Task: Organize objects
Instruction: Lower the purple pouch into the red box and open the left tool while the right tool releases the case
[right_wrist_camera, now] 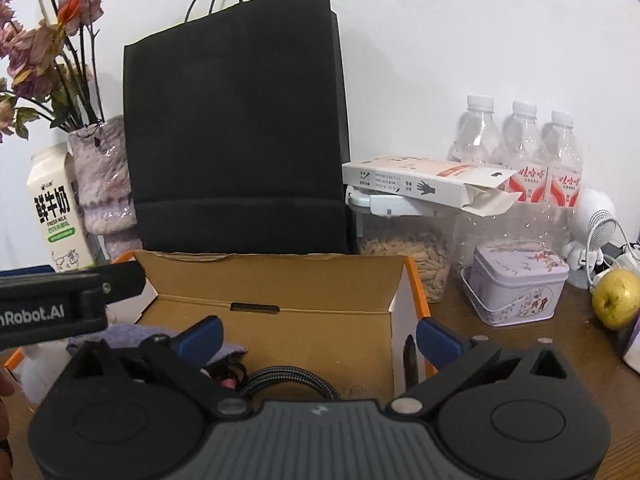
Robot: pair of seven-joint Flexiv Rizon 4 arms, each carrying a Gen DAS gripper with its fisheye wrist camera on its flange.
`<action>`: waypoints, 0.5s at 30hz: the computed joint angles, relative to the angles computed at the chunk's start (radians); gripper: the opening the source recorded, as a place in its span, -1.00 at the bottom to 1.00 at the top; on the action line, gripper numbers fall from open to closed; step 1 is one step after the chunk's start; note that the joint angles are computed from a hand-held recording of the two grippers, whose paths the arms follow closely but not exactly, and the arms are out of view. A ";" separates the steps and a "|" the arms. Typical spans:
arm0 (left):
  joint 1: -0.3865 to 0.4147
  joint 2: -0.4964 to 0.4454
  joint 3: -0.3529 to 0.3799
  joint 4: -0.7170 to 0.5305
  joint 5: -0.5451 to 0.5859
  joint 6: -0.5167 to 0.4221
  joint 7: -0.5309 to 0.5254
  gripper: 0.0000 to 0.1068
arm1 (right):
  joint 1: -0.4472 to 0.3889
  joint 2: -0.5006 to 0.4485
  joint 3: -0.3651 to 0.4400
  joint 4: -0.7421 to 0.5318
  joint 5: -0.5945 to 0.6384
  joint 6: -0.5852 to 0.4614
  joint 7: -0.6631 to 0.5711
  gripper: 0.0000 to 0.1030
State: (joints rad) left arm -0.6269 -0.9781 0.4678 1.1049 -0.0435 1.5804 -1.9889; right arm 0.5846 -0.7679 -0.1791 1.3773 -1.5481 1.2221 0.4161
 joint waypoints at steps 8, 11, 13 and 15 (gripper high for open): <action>-0.002 0.007 -0.004 0.010 0.002 0.013 0.007 0.93 | 0.005 0.004 0.002 0.002 0.005 -0.003 -0.017 1.00; -0.010 0.009 0.006 0.018 -0.005 0.023 0.005 0.93 | 0.006 0.009 0.004 0.004 0.004 -0.005 -0.022 1.00; -0.017 0.011 0.014 0.027 -0.013 0.029 0.003 0.93 | 0.008 0.014 0.006 0.009 0.005 -0.010 -0.027 1.00; -0.022 0.017 0.016 0.038 -0.020 0.032 0.006 0.93 | 0.011 0.022 0.008 0.017 0.003 -0.018 -0.029 1.00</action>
State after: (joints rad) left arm -0.6486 -0.9614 0.4838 1.1430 -0.0638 1.6121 -1.9827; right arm 0.5954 -0.7461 -0.1715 1.3944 -1.5452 1.2038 0.3874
